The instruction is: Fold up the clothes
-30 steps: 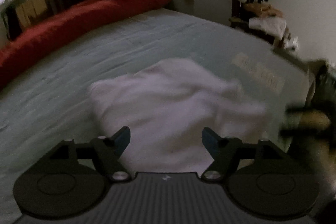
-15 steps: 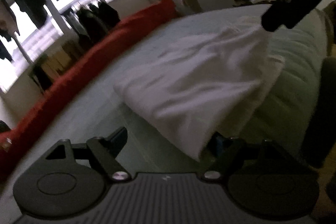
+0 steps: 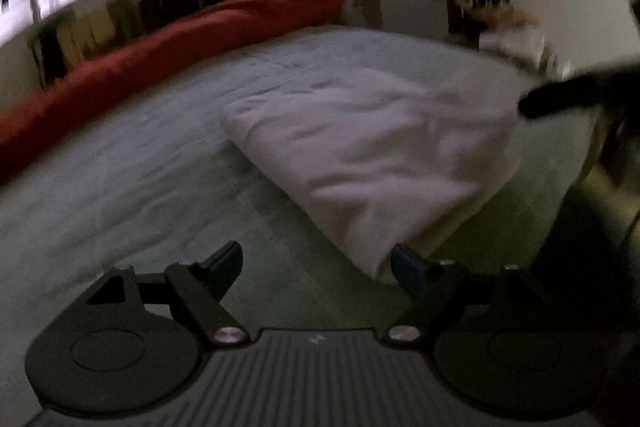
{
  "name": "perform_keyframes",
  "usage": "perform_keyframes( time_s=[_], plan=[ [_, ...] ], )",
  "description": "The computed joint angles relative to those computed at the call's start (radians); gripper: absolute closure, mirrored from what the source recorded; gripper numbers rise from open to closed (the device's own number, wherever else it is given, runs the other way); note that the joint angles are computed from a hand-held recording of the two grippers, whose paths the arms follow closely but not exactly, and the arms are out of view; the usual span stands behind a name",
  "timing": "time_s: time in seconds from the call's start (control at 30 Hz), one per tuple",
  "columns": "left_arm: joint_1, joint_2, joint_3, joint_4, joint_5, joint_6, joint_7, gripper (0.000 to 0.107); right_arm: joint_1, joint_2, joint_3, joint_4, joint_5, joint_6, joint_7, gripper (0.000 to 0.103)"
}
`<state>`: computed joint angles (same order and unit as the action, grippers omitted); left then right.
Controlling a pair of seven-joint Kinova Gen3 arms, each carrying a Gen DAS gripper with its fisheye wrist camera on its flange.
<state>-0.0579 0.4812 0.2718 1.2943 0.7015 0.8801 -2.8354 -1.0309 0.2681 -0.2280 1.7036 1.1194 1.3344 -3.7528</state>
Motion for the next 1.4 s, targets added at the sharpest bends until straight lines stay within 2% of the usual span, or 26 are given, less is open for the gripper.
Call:
perform_keyframes(
  time_s=[0.1, 0.23, 0.33, 0.4, 0.53, 0.6, 0.67, 0.77, 0.87, 0.97, 1.07, 1.2, 1.3, 1.4],
  plan=[
    [-0.028, 0.037, 0.009, -0.095, 0.059, 0.085, 0.079, 0.025, 0.007, -0.018, 0.001, 0.038, 0.099, -0.044, 0.038, 0.0],
    [0.037, 0.129, 0.014, -0.281, 0.06, 0.13, 0.15, 0.023, 0.067, -0.007, 0.013, 0.077, 0.236, -0.179, 0.078, 0.0],
    [0.104, 0.211, 0.037, -0.42, 0.0, 0.148, 0.218, 0.023, 0.11, 0.024, 0.027, 0.076, 0.283, -0.253, 0.143, 0.0],
    [0.149, 0.273, 0.055, -0.512, -0.049, 0.168, 0.281, 0.023, 0.133, 0.042, 0.039, 0.076, 0.278, -0.285, 0.167, 0.0],
    [0.239, 0.398, 0.021, -0.698, -0.135, 0.242, 0.414, 0.023, 0.171, 0.052, 0.045, 0.123, 0.22, -0.337, 0.093, 0.0],
    [0.284, 0.457, -0.023, -0.79, -0.191, 0.279, 0.484, 0.024, 0.141, 0.06, 0.061, 0.169, 0.254, -0.332, 0.025, 0.0],
    [0.311, 0.498, -0.04, -0.839, -0.241, 0.283, 0.5, 0.023, 0.093, 0.097, 0.066, 0.184, 0.297, -0.271, 0.014, 0.0],
    [0.327, 0.487, -0.049, -0.811, -0.284, 0.239, 0.476, 0.021, 0.08, 0.138, 0.052, 0.147, 0.283, -0.208, 0.07, 0.0],
    [0.309, 0.455, -0.034, -0.787, -0.29, 0.245, 0.522, 0.023, 0.074, 0.14, 0.06, 0.148, 0.291, -0.205, 0.032, 0.0],
    [0.248, 0.37, 0.001, -0.651, -0.231, 0.218, 0.482, 0.023, 0.083, 0.135, 0.06, 0.136, 0.274, -0.215, 0.046, 0.0],
    [0.155, 0.292, 0.064, -0.512, -0.158, 0.252, 0.398, 0.022, 0.07, 0.153, 0.063, 0.108, 0.245, -0.193, 0.071, 0.0],
    [0.051, 0.214, 0.09, -0.341, -0.046, 0.319, 0.323, 0.021, 0.054, 0.171, 0.076, 0.062, 0.198, -0.167, 0.107, 0.0],
    [0.037, 0.193, 0.058, -0.272, -0.011, 0.345, 0.297, 0.021, 0.052, 0.172, 0.087, 0.041, 0.169, -0.168, 0.135, 0.0],
    [0.062, 0.209, 0.009, -0.275, -0.034, 0.348, 0.374, 0.02, 0.05, 0.17, 0.088, 0.01, 0.123, -0.162, 0.207, 0.0]
  ],
)
